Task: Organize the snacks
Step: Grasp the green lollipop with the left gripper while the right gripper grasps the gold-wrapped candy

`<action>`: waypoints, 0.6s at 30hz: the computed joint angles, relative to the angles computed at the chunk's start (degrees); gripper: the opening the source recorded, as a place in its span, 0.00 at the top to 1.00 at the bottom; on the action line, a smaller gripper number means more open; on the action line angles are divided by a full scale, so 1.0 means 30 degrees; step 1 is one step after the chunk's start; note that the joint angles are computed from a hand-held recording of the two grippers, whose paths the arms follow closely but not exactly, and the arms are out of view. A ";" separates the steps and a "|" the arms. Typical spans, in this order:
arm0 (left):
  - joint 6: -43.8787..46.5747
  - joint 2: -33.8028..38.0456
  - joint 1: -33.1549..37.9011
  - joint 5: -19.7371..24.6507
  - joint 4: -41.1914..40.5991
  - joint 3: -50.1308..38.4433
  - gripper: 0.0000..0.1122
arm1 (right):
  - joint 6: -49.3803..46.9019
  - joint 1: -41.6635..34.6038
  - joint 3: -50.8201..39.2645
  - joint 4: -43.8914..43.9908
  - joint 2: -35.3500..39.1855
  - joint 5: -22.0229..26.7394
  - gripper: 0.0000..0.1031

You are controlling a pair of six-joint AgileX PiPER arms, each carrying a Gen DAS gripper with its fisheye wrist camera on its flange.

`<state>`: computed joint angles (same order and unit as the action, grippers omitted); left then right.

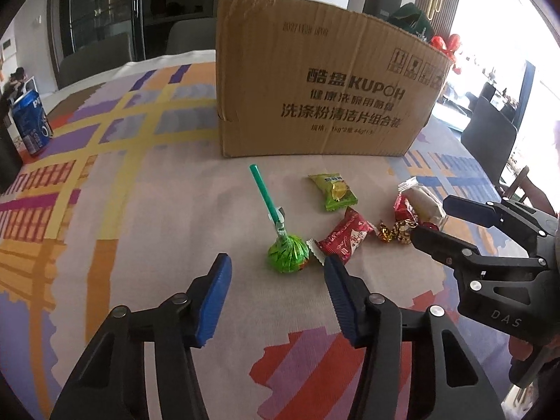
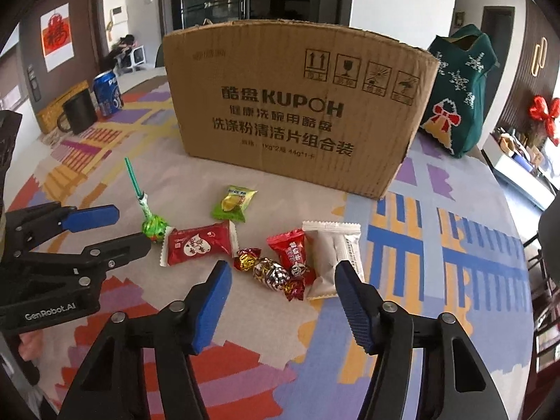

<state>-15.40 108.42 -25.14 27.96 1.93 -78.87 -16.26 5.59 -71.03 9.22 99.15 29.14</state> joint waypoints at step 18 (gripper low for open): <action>0.2438 0.1712 0.0732 0.0548 -0.2744 -0.1883 0.71 | -0.2018 -0.0399 -0.1601 0.2056 0.1825 0.1862 0.65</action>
